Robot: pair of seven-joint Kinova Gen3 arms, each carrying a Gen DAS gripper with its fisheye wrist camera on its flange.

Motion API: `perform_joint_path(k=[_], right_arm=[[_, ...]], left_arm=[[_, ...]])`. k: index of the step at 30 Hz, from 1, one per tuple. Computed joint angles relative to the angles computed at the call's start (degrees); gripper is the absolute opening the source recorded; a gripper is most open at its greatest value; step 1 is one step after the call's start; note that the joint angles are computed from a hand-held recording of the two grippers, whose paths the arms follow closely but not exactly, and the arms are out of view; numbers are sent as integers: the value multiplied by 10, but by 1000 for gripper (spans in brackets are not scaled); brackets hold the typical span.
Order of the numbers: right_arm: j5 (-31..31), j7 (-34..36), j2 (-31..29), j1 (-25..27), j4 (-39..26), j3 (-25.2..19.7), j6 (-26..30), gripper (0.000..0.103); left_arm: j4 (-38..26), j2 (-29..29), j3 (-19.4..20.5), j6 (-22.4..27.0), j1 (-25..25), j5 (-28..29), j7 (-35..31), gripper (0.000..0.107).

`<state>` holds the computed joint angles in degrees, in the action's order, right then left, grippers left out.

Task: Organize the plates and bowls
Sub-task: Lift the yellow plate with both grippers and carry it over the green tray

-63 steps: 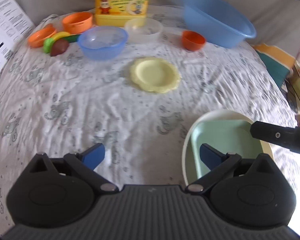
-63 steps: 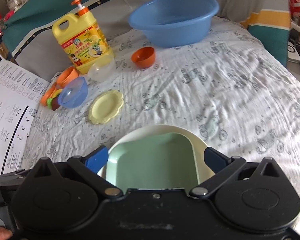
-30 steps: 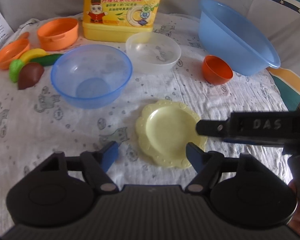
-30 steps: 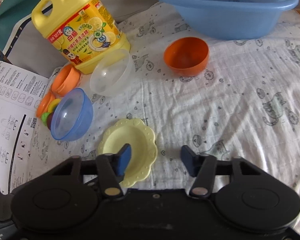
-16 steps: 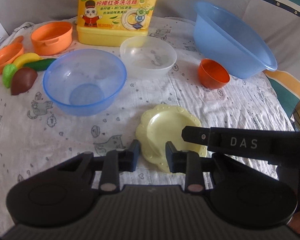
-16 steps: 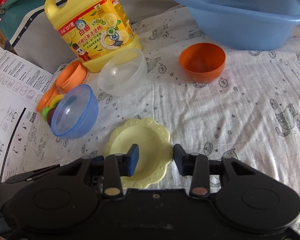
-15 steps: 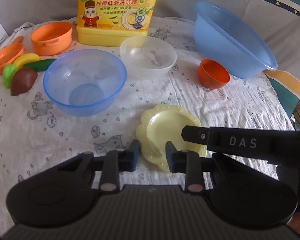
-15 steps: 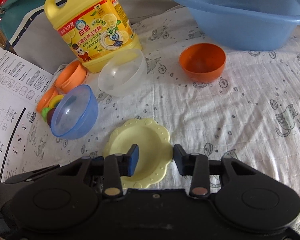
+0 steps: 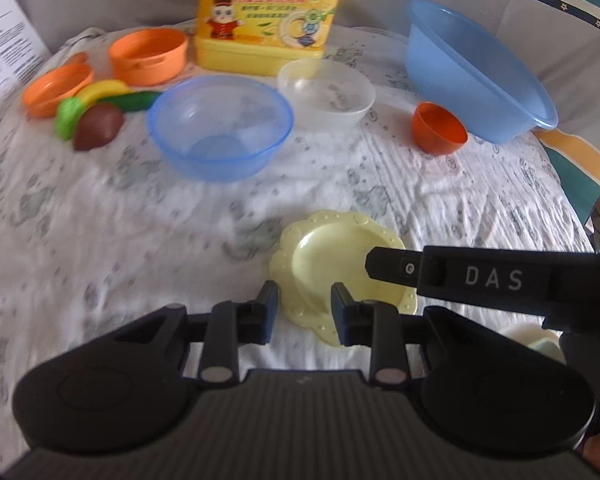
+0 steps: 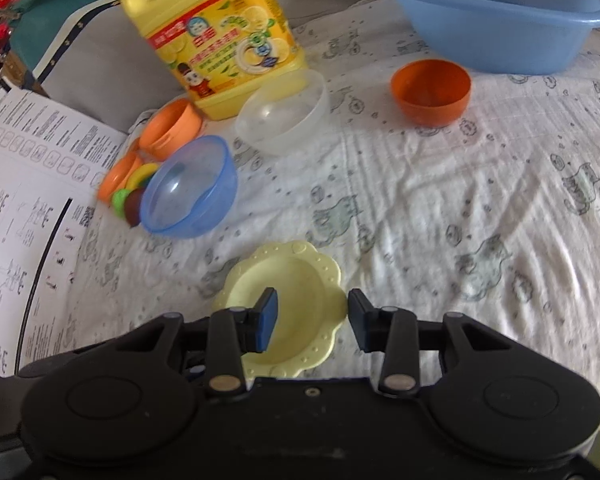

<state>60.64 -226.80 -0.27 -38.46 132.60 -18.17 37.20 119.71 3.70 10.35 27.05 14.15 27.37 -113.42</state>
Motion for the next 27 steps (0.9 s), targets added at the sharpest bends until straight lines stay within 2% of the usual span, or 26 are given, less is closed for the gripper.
perform_joint_path(k=[6,13,21,27], right_arm=[[-19,-2,-10,-29,-13,-26,35,39],[-52,-3,-15,-71,-37,-57,104,39],[-76,-39,-45,-104,-35,-99,175,39],[-101,-89,-68,-125,-23,-139,222,39]], left_arm=[[29,-44,-20,34,-12,19,-16,28],[48,-102,-40,56,-3,14,-9,28],[49,-153,-44,80,19,-9,24,28],[45,-176,-32,87,40,-28,54,28]])
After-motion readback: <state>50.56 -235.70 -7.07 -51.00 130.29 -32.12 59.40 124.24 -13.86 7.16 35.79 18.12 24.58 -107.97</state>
